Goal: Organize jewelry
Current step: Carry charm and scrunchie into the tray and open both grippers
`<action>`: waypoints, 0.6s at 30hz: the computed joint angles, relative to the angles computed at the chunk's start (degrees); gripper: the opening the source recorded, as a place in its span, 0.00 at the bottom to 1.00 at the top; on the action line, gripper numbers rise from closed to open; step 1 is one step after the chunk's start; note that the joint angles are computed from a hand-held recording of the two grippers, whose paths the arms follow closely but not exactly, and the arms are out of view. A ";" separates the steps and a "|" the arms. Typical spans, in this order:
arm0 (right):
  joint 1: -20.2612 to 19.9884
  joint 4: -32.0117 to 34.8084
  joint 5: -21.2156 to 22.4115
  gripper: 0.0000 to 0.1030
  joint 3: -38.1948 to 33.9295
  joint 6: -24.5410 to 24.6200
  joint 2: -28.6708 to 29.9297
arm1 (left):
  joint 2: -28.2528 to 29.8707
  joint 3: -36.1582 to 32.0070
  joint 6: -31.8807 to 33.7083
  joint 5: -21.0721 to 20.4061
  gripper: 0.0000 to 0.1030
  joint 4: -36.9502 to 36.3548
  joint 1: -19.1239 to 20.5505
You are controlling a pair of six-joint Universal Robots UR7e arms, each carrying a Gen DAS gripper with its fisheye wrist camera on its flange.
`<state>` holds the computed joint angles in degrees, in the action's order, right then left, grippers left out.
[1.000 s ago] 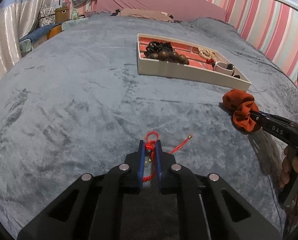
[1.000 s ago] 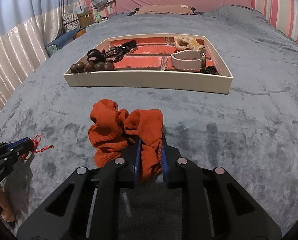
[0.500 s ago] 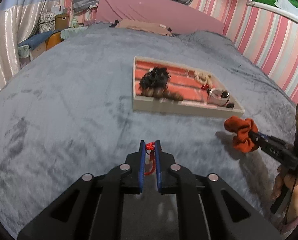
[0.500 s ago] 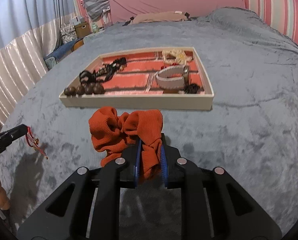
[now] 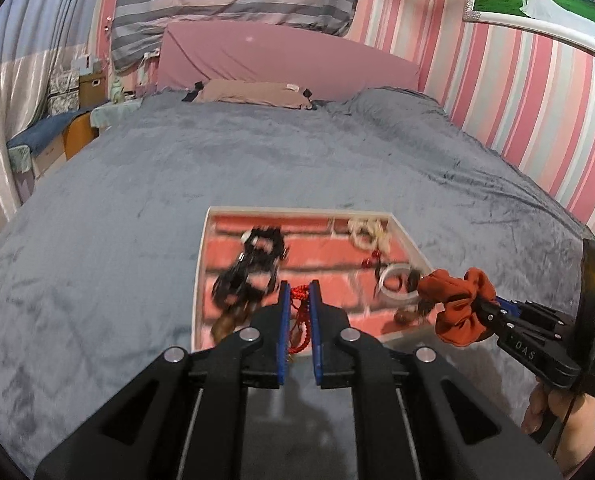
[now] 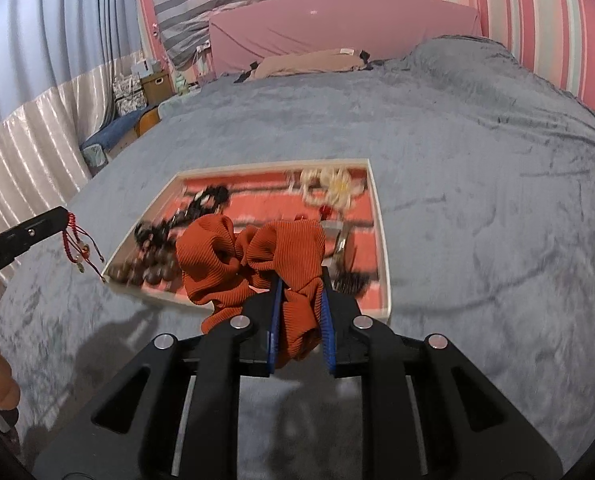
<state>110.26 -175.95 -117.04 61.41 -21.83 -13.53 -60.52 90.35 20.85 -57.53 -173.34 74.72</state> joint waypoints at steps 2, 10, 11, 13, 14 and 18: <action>-0.18 1.66 0.09 0.17 -4.10 0.04 1.36 | 2.31 -3.39 0.72 0.38 0.09 0.91 -0.23; -1.37 10.77 0.49 0.17 -22.15 0.62 9.12 | 13.10 -18.25 0.71 1.36 0.09 6.16 0.87; -1.68 11.66 0.85 0.17 -24.01 0.87 10.10 | 14.31 -19.76 0.61 1.46 0.09 6.60 1.22; -2.17 13.27 0.52 0.17 -28.22 0.38 12.50 | 16.64 -22.75 -0.46 1.28 0.09 7.98 1.95; -2.47 14.47 0.06 0.17 -31.49 -0.26 14.43 | 17.56 -24.13 -1.21 0.91 0.09 8.86 2.26; -3.42 16.69 0.09 0.17 -39.18 -0.67 19.05 | 21.24 -28.27 -1.74 0.78 0.09 9.34 3.10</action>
<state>106.84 -159.26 -116.95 22.22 -22.50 5.52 -39.28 62.08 19.11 -56.75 -164.00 77.83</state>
